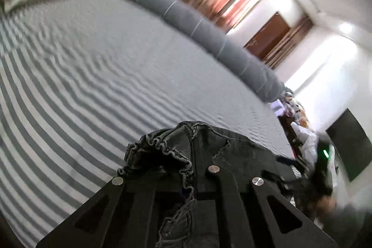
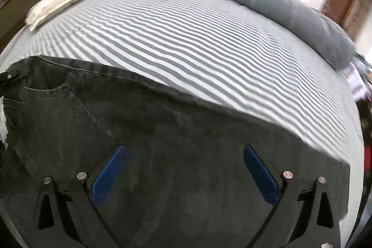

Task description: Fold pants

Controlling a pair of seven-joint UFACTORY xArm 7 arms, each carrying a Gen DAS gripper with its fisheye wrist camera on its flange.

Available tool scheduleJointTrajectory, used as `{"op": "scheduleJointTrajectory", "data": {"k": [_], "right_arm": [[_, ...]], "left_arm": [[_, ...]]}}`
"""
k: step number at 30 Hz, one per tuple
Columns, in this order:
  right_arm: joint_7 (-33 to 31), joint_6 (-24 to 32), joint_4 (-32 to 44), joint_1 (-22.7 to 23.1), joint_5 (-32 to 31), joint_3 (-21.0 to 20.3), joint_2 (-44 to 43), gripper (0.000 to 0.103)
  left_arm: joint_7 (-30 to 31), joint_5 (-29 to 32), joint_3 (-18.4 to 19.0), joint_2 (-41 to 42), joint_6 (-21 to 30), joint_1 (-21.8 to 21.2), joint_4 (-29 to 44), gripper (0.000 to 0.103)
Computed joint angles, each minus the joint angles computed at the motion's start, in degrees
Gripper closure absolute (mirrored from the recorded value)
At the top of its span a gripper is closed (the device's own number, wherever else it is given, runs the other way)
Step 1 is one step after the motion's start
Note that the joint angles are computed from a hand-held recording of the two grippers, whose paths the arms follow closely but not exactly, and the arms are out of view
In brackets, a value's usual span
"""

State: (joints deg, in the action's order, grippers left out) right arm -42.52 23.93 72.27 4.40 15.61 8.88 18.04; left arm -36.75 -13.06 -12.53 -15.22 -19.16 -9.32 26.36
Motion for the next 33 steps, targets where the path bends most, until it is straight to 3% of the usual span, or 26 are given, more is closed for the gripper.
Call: {"op": "scheduleJointTrajectory", "data": {"k": [4, 7, 9, 11, 15, 21, 24, 26, 29, 33], "right_arm": [[-7.1, 10.29, 9.46, -1.22, -0.03, 1.39, 3.56, 0.004], [-10.82, 18.42, 18.08, -0.59, -2.49, 0.67, 7.28, 0.005], [-12.12, 22.41, 22.94, 0.25, -4.24, -0.06, 9.73, 0.005], [-13.65, 26.67, 27.92, 1.2, -6.1, -0.44, 12.47, 0.013], [-16.58, 34.81, 36.2, 3.04, -9.45, -1.2, 17.64, 0.03], [-23.18, 47.36, 44.69, 5.34, -12.03, -1.16, 22.68, 0.046], [-25.6, 51.75, 49.79, 6.72, -14.71, -2.65, 26.12, 0.058], [-25.08, 55.89, 55.87, 7.01, -15.83, -3.91, 29.83, 0.058], [-23.88, 59.21, 62.71, 6.01, -16.56, -5.4, 33.96, 0.058], [-23.96, 56.02, 58.35, 4.2, -17.68, -6.29, 32.24, 0.059]], "left_arm": [[4.65, -6.42, -9.83, -2.22, -1.09, 6.76, -0.6, 0.098], [8.36, -11.55, -18.05, -3.23, -0.31, 13.07, -0.01, 0.098], [9.31, -13.44, -21.63, -3.53, 0.17, 16.11, 0.56, 0.098], [9.91, -15.63, -27.77, -4.61, 1.48, 21.65, 1.16, 0.098], [7.16, -15.32, -34.5, -10.89, 4.92, 27.64, 0.46, 0.098], [2.83, -11.9, -40.83, -16.23, 7.36, 33.97, 0.37, 0.098], [0.67, -10.22, -41.09, -17.91, 8.85, 34.74, 0.25, 0.098], [-0.91, -9.24, -40.49, -17.66, 9.08, 34.7, 0.15, 0.098], [-3.05, -7.53, -40.33, -19.17, 10.64, 34.93, 0.01, 0.097], [-5.17, -4.59, -40.19, -21.36, 12.11, 34.73, -0.26, 0.097]]}}
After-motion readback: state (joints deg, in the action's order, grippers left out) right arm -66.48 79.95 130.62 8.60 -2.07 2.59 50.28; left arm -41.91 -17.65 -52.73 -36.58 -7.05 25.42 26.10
